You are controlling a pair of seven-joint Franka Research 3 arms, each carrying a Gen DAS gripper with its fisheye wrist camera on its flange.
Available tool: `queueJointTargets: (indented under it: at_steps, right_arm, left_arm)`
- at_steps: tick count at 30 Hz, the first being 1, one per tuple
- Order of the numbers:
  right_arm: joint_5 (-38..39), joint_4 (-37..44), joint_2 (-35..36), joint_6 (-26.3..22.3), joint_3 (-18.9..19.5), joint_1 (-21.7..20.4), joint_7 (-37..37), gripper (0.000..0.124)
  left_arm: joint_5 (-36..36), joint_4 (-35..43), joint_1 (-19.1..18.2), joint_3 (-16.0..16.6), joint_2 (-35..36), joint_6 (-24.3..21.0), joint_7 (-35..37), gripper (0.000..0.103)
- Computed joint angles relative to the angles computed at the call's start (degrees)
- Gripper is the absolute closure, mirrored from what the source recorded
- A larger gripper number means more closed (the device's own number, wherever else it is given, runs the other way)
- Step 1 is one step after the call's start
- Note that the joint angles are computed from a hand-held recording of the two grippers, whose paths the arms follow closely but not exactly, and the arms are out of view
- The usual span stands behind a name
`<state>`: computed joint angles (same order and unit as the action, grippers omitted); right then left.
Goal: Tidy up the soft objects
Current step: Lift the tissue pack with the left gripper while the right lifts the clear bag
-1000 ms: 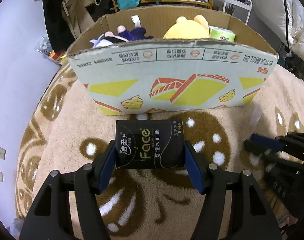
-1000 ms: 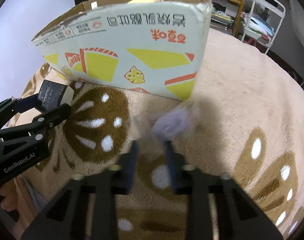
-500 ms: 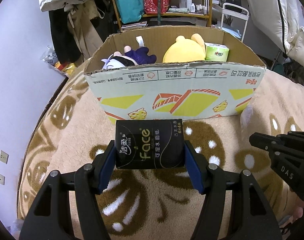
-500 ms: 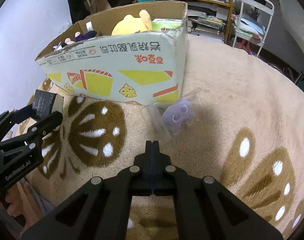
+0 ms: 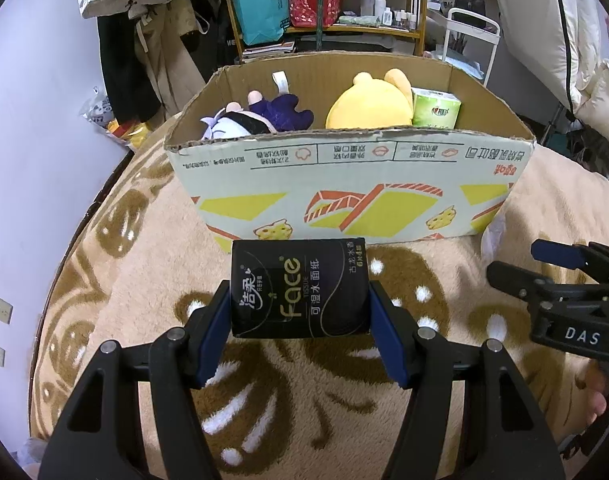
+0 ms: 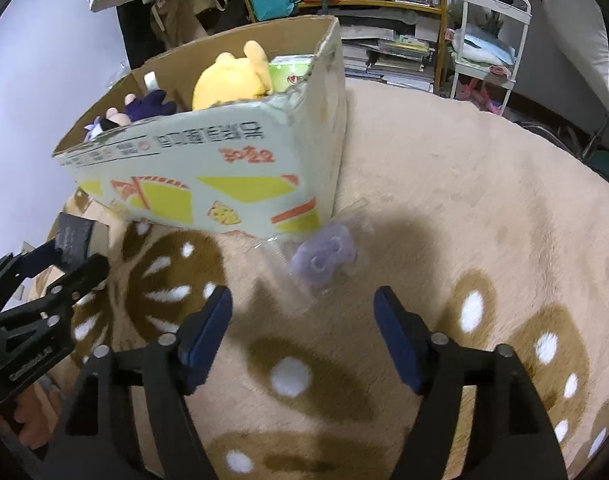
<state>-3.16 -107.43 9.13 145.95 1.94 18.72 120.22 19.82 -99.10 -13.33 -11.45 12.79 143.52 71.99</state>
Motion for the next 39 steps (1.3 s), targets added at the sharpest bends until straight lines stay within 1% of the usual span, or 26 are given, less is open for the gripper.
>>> queueJointTargets:
  at_steps: [2,4,7,8,11,14,17,19,21,23,29,33,39]
  right_arm:
    - [-0.8,0.9,1.1,-0.1,-0.3,0.0,-0.1,0.027]
    - [-2.8,2.9,2.9,-1.6,-0.9,0.3,0.1,0.026]
    - [-4.6,4.7,5.0,-2.4,-1.7,0.5,0.5,0.026]
    - [-5.2,5.0,5.4,-2.3,-2.0,0.7,0.9,0.026]
    - [-4.1,5.7,6.9,-0.8,-2.0,0.2,-1.0,0.026]
    - [-5.2,6.5,8.1,0.1,-2.7,0.7,-1.9,0.026]
    - [-4.7,5.8,8.2,2.0,-3.1,0.6,-2.0,0.026]
    - [-3.9,5.2,8.0,3.1,-3.1,0.4,-2.4,0.029]
    - [-3.7,5.1,7.9,3.4,-3.1,0.5,-2.9,0.038]
    - [-4.0,4.8,7.6,3.4,-3.3,0.9,-2.4,0.038]
    - [-4.2,2.8,5.9,4.7,-3.2,1.3,-1.0,0.045]
    - [-3.5,1.2,4.5,6.3,-2.9,1.1,0.1,0.049]
    - [-3.5,-0.3,2.9,7.2,-2.3,1.1,1.0,0.049]
  left_arm:
    - [0.0,0.1,0.0,0.0,0.1,0.2,0.0,0.039]
    - [-0.3,0.3,0.1,0.0,0.4,0.0,0.1,0.039]
    - [-0.2,0.6,0.0,0.1,0.6,-0.1,0.0,0.039]
    - [-0.3,0.7,0.0,0.1,0.7,-0.2,0.0,0.039]
    - [-0.8,1.2,0.1,0.0,1.2,-0.3,0.2,0.039]
    - [-0.3,1.4,-0.1,0.1,1.4,-0.2,0.2,0.039]
    - [-0.1,1.4,-0.2,0.1,1.5,-0.3,0.4,0.039]
    - [0.2,1.4,-0.3,0.2,1.6,-0.4,0.3,0.039]
    - [0.1,1.3,-0.3,0.2,1.5,-0.2,0.2,0.039]
    - [0.4,1.2,-0.4,0.2,1.5,0.1,-0.1,0.039]
    - [1.1,0.8,-0.4,0.3,1.2,0.5,-0.5,0.039]
    - [1.8,0.4,-0.4,0.5,0.8,1.2,-1.2,0.039]
    - [2.9,-0.5,-0.4,0.7,0.1,2.6,-2.5,0.039]
